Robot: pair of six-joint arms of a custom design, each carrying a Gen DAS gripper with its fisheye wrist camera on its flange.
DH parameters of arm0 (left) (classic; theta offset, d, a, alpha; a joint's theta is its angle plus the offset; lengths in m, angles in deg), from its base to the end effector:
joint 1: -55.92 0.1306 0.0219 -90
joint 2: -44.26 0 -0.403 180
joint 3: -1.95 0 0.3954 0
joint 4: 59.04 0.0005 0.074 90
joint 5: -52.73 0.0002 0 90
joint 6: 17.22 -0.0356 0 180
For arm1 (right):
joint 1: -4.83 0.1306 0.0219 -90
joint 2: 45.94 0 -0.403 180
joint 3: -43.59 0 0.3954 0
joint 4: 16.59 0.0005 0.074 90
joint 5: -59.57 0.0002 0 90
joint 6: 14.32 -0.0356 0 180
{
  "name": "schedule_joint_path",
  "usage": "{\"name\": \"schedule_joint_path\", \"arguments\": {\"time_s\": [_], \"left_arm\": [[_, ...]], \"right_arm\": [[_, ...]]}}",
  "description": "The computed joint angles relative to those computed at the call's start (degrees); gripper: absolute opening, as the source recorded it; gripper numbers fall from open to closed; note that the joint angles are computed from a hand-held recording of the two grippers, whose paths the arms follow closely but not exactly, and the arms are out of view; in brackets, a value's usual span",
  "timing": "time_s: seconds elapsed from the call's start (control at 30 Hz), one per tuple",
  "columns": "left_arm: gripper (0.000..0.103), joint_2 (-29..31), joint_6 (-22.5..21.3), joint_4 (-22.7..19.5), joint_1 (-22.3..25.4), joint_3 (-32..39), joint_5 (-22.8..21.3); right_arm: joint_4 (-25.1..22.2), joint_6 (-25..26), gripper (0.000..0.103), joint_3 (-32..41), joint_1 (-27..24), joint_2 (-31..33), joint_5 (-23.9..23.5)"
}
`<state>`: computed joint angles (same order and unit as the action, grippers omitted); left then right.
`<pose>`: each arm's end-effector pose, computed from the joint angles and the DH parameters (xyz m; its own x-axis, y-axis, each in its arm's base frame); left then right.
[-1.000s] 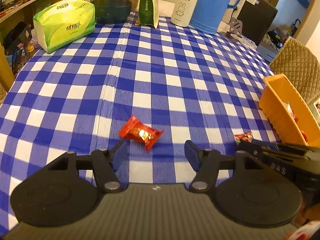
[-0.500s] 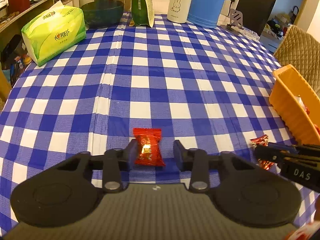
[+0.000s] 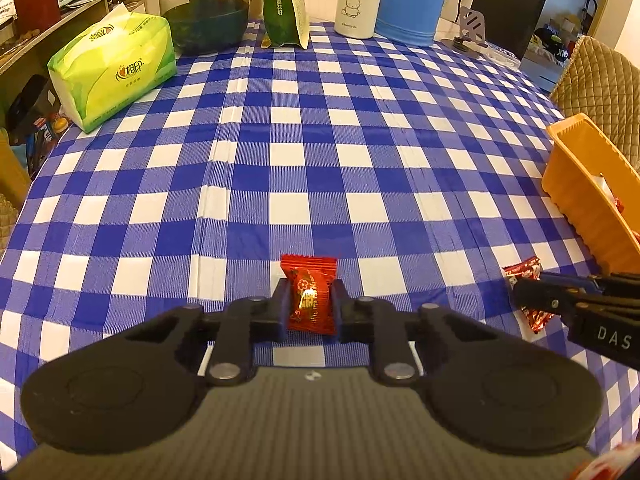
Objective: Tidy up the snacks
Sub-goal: 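Carry both held candies over the orange tray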
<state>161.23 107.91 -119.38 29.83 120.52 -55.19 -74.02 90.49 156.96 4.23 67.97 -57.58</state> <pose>0.5935 -0.2790 0.4085 -0.7862 -0.2247 -0.5757 -0.2168 0.9726 -0.0835 0.6366 0.0091 0.4056 -0.7601 -0.2195 -0.6116 -0.4416 0.8649 0.2384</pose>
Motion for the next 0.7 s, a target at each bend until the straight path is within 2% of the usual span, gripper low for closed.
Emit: {"name": "schedule_joint_path", "arguments": {"time_s": [0.33, 0.7], "left_arm": [[0.017, -2.02, -0.05, -0.66, -1.03, -1.24, -0.52], [0.017, -4.65, 0.91, -1.32, -4.33, -1.7, -2.0]], "right_arm": [[-0.35, 1.14, 0.021, -1.81, -1.24, -2.29, -2.31], [-1.87, 3.08, 0.022, -4.32, -3.73, -5.82, -5.72]]}}
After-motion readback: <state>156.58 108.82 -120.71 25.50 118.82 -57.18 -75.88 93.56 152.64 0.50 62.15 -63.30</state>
